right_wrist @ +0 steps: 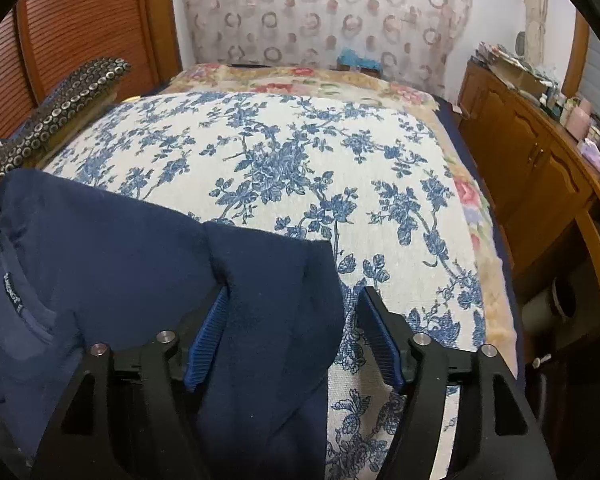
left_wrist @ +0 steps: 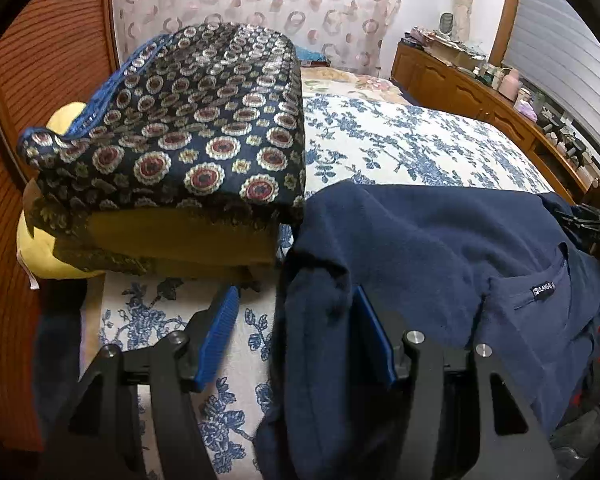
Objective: Fold small clothes
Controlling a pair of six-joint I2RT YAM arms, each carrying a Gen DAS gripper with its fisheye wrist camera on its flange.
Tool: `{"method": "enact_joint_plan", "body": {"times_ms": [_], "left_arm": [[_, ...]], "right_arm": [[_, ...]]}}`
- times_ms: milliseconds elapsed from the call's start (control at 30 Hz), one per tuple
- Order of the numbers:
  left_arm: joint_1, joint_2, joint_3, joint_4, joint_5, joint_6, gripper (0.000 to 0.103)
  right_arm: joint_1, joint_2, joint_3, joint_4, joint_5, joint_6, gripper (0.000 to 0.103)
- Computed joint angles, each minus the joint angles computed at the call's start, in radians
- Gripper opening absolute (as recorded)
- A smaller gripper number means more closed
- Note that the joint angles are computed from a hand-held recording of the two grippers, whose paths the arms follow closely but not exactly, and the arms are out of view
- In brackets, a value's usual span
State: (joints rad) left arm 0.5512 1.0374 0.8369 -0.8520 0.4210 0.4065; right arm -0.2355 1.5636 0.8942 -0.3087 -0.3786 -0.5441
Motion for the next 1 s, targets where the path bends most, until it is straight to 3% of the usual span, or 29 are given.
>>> {"method": "enact_joint_plan", "body": {"times_ms": [267,367,433,467,500,533,633,733,1000], "left_arm": [[0.0,0.03,-0.002,-0.005,0.011,0.008,0.059],[0.008,0.032,0.003,-0.02,0.035,0.03,0.047],[0.007,0.032,0.01,-0.042,0.055,0.042,0.028],[0.003,0.03,0.012,-0.053,0.067,0.044,0.024],[-0.002,0.026,0.012,-0.062,0.075,0.047,0.011],[-0.002,0.012,0.01,-0.07,0.086,0.053,0.006],[0.018,-0.075,0.007,-0.086,0.132,0.038,0.003],[0.088,-0.162,0.068,-0.179,0.242,0.057,0.003],[0.282,-0.196,0.439,-0.46,0.559,0.157,0.003]], "right_arm": [[-0.004,0.024,0.032,-0.05,-0.038,-0.036,0.075],[0.011,0.014,0.029,-0.081,-0.063,-0.077,0.055],[0.018,0.009,0.032,-0.104,-0.077,-0.094,0.031],[0.015,0.011,0.038,-0.124,-0.095,-0.109,0.024],[0.014,0.012,0.041,-0.143,-0.112,-0.124,0.015],[0.014,0.006,0.037,-0.154,-0.125,-0.134,0.011],[0.01,-0.047,-0.004,-0.154,-0.16,-0.146,0.009],[-0.031,-0.177,-0.044,-0.185,-0.244,-0.136,0.009],[-0.188,-0.516,0.106,-0.458,-0.523,-0.15,0.008]]}}
